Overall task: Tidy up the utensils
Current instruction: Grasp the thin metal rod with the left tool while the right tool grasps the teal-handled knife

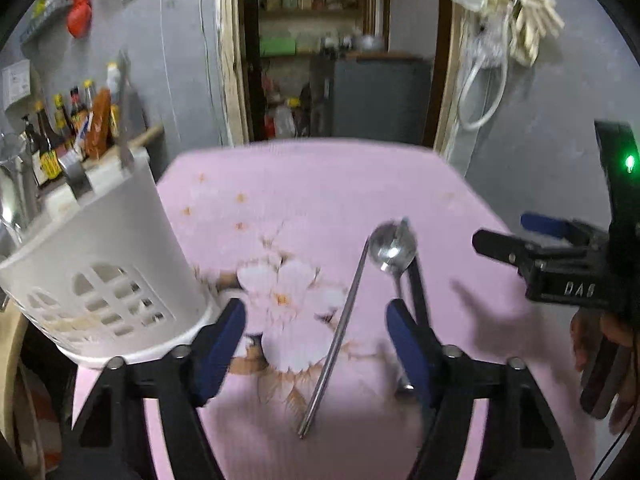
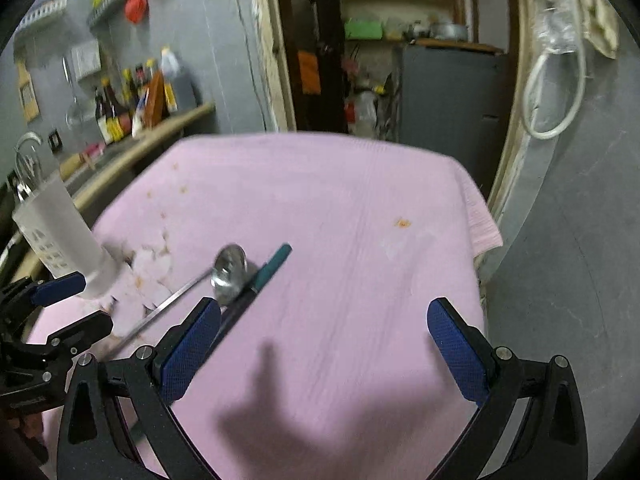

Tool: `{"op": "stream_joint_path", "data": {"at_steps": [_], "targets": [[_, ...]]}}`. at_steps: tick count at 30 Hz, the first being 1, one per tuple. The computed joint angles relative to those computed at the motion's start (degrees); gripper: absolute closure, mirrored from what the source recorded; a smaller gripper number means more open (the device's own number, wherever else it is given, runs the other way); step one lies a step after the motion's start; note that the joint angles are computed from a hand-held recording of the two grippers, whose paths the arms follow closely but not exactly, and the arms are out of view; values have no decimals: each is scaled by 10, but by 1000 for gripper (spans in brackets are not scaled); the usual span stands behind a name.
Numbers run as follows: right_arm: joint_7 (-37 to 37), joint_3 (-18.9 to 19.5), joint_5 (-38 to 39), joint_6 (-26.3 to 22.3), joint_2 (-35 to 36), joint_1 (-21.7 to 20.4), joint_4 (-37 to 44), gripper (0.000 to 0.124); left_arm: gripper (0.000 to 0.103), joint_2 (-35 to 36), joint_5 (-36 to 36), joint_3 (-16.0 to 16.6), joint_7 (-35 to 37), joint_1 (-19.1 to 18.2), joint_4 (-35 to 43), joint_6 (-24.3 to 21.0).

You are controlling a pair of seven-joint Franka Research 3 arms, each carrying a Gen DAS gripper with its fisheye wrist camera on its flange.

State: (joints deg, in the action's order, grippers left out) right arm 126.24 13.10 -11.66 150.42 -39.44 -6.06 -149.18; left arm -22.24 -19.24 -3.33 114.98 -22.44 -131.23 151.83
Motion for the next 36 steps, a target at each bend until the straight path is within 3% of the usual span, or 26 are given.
{"op": "stream_joint_path", "data": {"at_steps": [7, 16, 20, 22, 24, 30, 36], "targets": [[-15, 1, -8, -37, 64, 24, 46, 23, 56, 32, 44, -22, -29, 28, 19, -53], [-7, -19, -12, -88, 85, 59, 73, 23, 57, 24, 14, -13, -19, 30, 4, -66], [-1, -17, -22, -158, 71, 57, 77, 23, 61, 28, 0, -9, -7, 30, 11, -77], [3, -35, 1, -153, 47, 69, 54, 24, 64, 40, -3, -11, -4, 31, 26, -87], [6, -30, -2, -157, 37, 66, 49, 24, 65, 45, -6, -14, 1, 34, 33, -93], [8, -34, 28, -106, 45, 72, 49, 24, 69, 75, -5, -30, -3, 44, 67, -102], [-8, -36, 32, -140, 94, 75, 93, 24, 73, 76, -31, -29, -6, 53, 71, -115]]}}
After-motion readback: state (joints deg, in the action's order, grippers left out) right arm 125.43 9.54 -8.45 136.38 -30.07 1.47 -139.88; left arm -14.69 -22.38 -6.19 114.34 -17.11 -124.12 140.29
